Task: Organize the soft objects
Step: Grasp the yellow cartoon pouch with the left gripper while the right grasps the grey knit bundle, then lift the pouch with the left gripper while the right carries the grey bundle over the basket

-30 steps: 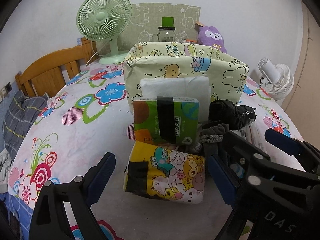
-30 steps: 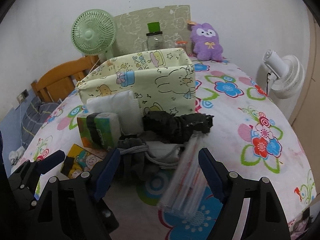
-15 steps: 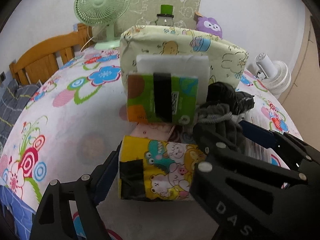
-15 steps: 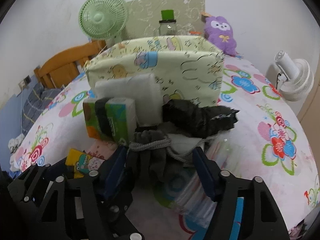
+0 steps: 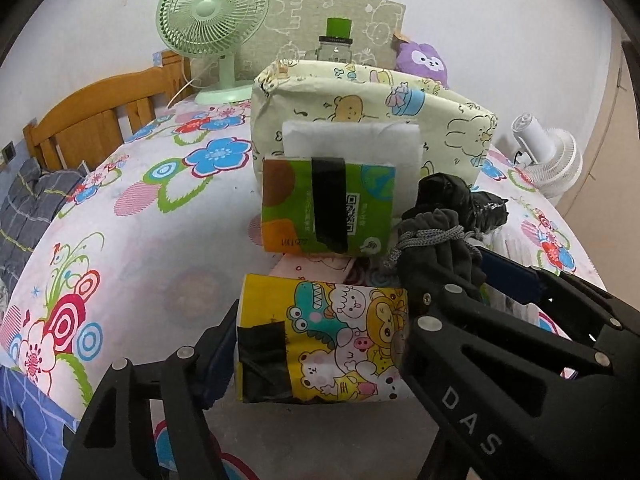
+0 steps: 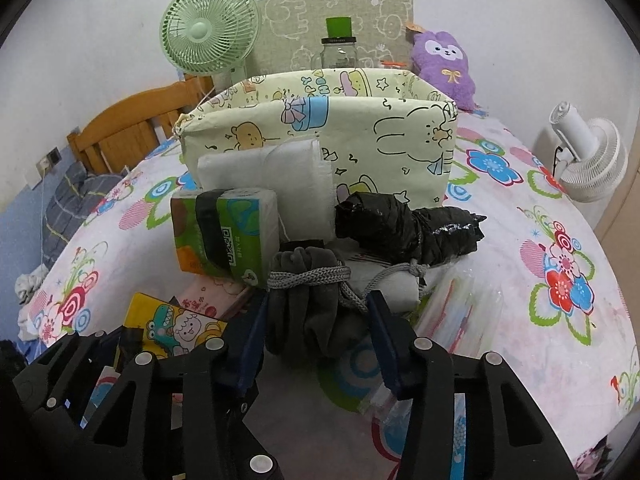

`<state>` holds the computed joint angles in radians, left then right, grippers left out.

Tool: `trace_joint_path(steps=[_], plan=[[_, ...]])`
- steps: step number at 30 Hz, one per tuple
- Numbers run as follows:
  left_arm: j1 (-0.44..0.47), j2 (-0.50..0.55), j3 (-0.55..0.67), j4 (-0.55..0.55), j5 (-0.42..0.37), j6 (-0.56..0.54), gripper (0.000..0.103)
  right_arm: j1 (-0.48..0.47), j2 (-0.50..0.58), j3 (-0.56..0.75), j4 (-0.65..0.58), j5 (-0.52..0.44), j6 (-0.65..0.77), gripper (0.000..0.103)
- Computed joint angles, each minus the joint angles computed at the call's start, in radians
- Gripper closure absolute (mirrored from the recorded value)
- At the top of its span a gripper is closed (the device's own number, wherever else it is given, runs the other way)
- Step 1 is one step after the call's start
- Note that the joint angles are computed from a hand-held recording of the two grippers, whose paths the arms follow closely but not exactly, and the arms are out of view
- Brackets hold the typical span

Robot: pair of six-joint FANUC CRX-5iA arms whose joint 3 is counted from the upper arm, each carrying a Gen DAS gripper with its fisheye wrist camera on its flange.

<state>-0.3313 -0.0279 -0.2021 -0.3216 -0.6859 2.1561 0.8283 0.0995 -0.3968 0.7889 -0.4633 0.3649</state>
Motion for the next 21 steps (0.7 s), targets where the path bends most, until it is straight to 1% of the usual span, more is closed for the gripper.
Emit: trace_joint_path(steps=[11,21], plan=[[-0.017,-0.008,0.034,-0.019,0.000,0.007,0.027,-0.009,-0.031,-0.007,0.048,-0.010,-0.059,0.053],[-0.032,-0.005,0.091,-0.034,-0.025,0.005,0.028,-0.026,-0.059,0.003,0.086,-0.008,-0.085,0.053]])
